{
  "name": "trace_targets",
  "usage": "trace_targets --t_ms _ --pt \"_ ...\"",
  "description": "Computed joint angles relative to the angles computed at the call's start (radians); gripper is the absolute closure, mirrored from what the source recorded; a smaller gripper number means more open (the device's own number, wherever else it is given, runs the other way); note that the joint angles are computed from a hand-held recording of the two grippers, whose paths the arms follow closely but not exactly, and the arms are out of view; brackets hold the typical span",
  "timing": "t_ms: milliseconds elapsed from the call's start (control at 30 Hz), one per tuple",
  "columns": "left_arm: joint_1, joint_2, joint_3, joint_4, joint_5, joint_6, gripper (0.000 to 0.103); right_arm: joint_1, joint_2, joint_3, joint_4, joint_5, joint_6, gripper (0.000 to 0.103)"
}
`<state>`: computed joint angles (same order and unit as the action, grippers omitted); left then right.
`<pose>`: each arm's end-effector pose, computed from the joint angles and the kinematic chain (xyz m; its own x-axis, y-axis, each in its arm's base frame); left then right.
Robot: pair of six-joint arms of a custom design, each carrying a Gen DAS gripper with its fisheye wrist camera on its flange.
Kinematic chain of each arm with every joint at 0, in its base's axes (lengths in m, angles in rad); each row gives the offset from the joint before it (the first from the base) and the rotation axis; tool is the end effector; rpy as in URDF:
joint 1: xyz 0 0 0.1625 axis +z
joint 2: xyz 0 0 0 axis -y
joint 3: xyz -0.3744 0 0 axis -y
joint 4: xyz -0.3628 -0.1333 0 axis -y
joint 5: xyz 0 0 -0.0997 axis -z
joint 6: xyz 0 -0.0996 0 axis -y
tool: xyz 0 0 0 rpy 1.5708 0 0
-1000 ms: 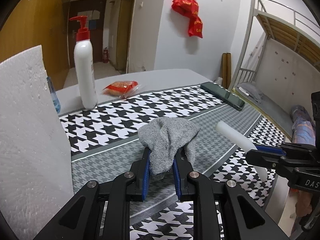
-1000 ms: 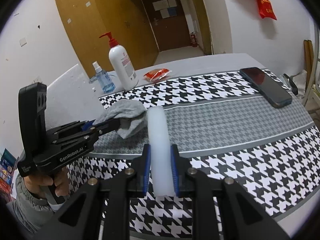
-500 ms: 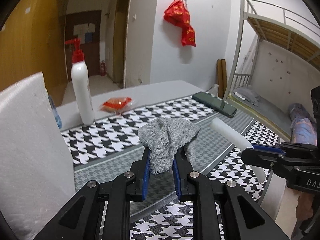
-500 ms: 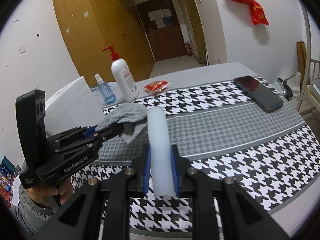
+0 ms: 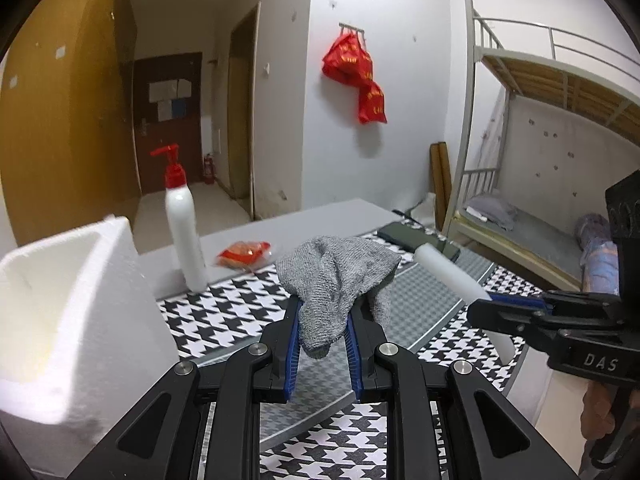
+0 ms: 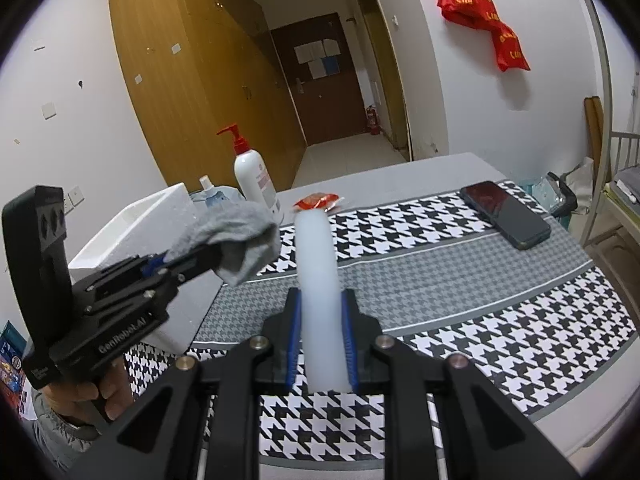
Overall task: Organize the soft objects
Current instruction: 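Lift the grey sock and white foam tube and carry both toward the white foam box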
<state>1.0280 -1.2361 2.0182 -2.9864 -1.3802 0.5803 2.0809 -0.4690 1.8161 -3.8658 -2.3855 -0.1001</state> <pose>-0.1376 -0.5227 0.2406 -0.5233 0.7222 -0.4523 0.8409 0.3517 -0.4114 0.3110 -0.4312 0.0191 -0.8543 0.1289 0.5035 -0.3721 0.5246 -0.7657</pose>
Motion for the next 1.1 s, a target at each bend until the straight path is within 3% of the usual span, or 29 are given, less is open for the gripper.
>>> trace_targets --t_ms 867,1100 --pt "0.023 -0.141 0.026 -0.026 -0.012 0.014 0.081 0.129 0.077 -0.149 0.051 -0.054 -0.077 0.08" --pt "0.048 -0.173 0.015 -0.02 -0.011 0.009 0.081 0.14 0.101 -0.209 0.084 -0.019 -0.093 0.08"
